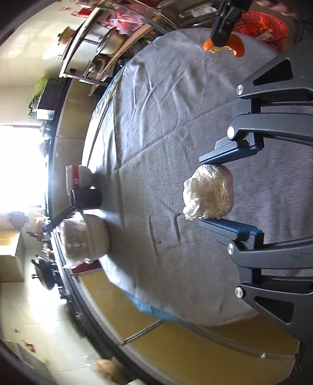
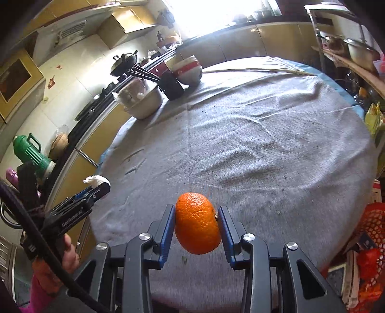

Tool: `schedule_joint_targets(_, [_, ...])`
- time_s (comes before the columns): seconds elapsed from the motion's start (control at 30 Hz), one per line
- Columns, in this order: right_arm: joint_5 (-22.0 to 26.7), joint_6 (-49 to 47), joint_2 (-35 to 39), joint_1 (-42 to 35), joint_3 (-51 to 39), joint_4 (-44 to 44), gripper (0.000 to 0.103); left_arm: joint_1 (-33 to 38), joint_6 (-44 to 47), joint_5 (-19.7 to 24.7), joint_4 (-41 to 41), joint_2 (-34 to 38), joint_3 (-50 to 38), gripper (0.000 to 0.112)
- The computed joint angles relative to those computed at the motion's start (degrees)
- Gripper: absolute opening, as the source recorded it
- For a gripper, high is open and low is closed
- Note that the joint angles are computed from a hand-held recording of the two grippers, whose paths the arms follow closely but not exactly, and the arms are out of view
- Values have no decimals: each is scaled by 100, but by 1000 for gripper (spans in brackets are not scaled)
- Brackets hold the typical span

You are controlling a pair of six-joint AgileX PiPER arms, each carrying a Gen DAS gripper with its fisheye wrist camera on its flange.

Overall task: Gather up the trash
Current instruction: 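Carry the tissue ball and orange toward the red basket with both tools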

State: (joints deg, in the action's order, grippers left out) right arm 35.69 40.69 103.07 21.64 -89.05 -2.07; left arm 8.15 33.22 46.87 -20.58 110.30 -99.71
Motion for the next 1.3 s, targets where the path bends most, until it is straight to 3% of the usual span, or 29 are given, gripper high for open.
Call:
schedule_joint_targets(0.13, [-19, 355, -355, 170, 293, -356, 39, -47, 207, -375, 30, -710, 775, 46])
schedule_joint_targets(0.43, [-10, 1085, -1098, 472, 802, -1089, 39, -146, 397, -723, 44, -1725, 1594, 46])
schedule_joint_targets(0.97, [27, 2307, -2323, 866, 1650, -2242, 40, -472, 305, -911, 284, -2872, 2279, 46])
schedule_joint_targets(1.3, [-13, 2526, -2561, 808, 1912, -2338, 40, -785, 229, -1155, 529, -3093, 2502, 46])
